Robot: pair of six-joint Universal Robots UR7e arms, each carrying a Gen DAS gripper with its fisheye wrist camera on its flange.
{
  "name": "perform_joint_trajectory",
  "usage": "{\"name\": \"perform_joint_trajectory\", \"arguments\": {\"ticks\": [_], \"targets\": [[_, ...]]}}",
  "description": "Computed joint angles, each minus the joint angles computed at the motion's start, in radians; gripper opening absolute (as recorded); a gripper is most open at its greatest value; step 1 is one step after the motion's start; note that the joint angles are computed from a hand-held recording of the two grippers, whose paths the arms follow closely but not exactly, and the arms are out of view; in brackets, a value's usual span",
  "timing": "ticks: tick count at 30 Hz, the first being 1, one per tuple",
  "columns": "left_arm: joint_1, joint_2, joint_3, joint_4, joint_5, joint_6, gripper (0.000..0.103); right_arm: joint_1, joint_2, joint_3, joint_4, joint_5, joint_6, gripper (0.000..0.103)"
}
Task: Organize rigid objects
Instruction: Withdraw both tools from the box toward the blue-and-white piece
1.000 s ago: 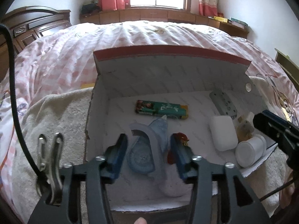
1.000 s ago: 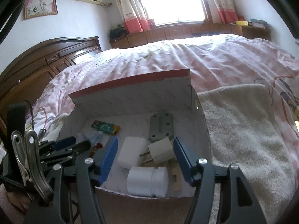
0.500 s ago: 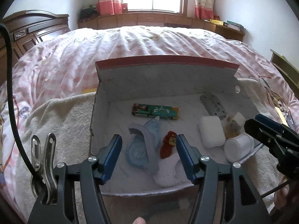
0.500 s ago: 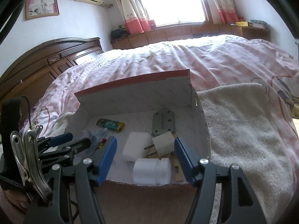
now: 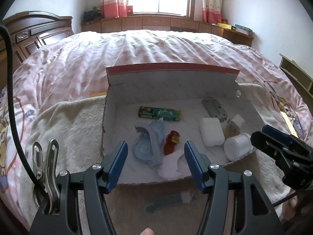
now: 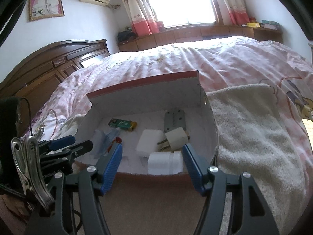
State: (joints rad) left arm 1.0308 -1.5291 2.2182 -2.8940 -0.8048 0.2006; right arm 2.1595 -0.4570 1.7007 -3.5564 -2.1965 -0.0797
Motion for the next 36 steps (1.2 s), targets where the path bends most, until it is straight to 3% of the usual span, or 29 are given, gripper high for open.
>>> {"name": "perform_joint_trajectory", "arguments": {"ticks": [22, 36], "targets": [[0.015, -0.136, 0.096, 0.123, -0.003, -0.079, 0.061, 0.010, -0.006, 0.082, 0.060, 0.006, 0.113, 0.068], [0.057, -0.132, 0.113, 0.138, -0.026, -0.103, 0.061, 0.008, 0.031, 0.063, 0.153, 0.010, 0.139, 0.068]]}}
